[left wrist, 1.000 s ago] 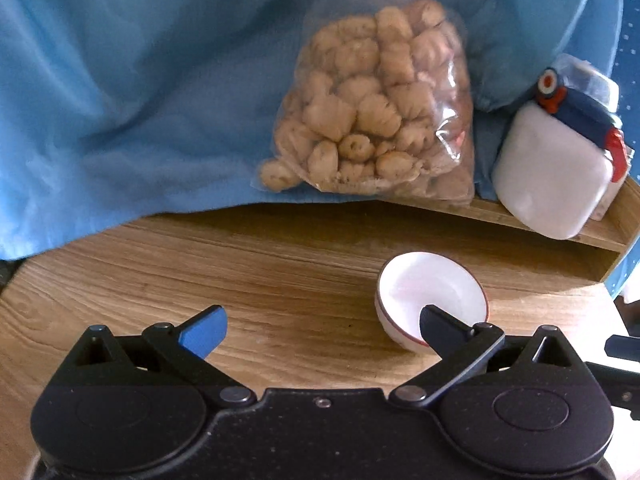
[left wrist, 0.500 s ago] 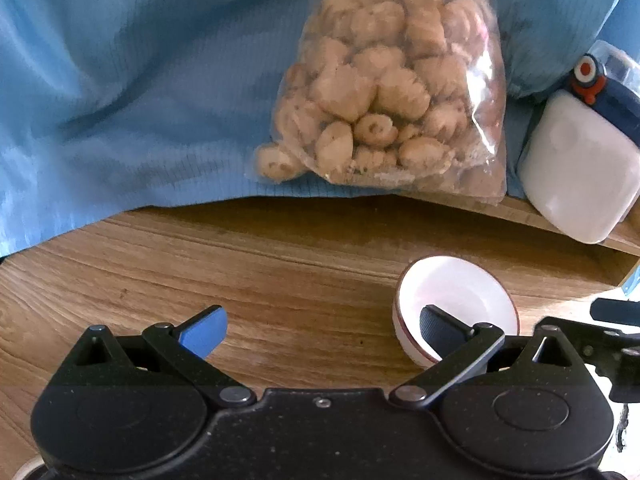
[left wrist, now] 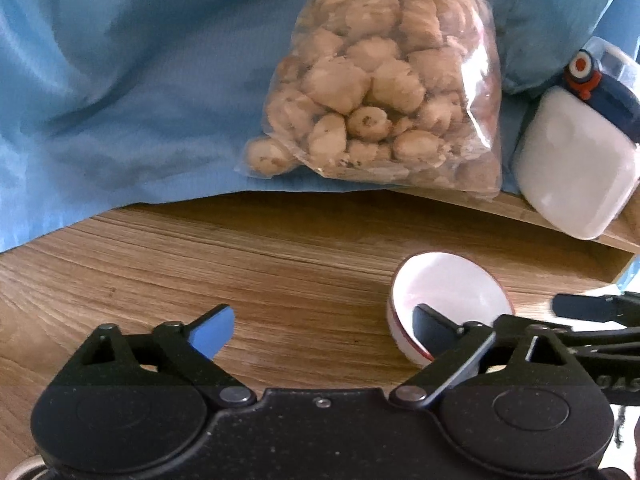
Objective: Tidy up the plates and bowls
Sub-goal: 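Move both tools to the second white red-rimmed bowl and grasp its rim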
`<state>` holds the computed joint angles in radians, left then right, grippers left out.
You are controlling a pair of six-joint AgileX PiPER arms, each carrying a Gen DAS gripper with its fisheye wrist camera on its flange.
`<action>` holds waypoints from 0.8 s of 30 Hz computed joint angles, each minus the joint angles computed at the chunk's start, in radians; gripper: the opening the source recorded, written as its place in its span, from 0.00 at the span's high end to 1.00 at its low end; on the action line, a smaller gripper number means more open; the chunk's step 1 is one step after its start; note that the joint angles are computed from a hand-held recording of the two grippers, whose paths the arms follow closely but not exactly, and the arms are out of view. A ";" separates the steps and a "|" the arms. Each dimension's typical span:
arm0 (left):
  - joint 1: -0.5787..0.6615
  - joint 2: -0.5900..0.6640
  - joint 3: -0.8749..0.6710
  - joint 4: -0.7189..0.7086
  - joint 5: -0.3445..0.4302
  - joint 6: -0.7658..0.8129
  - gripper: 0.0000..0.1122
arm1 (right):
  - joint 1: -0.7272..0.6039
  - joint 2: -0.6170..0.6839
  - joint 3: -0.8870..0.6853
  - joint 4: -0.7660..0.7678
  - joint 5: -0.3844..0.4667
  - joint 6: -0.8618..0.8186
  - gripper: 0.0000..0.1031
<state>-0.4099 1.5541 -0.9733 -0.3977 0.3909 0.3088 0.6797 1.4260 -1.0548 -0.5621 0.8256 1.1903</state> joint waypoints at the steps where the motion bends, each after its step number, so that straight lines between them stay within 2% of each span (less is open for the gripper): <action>1: 0.008 0.001 -0.001 -0.041 0.011 0.039 0.24 | 0.000 0.001 0.001 0.003 -0.008 0.000 0.31; 4: 0.035 0.009 -0.005 -0.169 0.044 0.160 0.34 | 0.006 0.007 -0.004 -0.002 -0.015 0.004 0.40; 14: 0.056 0.009 0.002 -0.343 0.097 0.310 0.61 | -0.008 0.024 -0.019 0.047 -0.057 -0.046 0.49; 19: 0.093 0.014 0.014 -0.494 0.159 0.435 0.80 | -0.021 0.013 -0.001 0.069 -0.096 -0.061 0.58; 24: 0.091 0.024 0.002 -0.505 0.177 0.443 0.84 | -0.038 0.018 -0.002 0.112 -0.121 -0.104 0.58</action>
<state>-0.3189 1.5780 -0.9712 -0.9025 0.5682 0.7513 0.6414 1.4436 -1.0564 -0.4498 0.7050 1.0859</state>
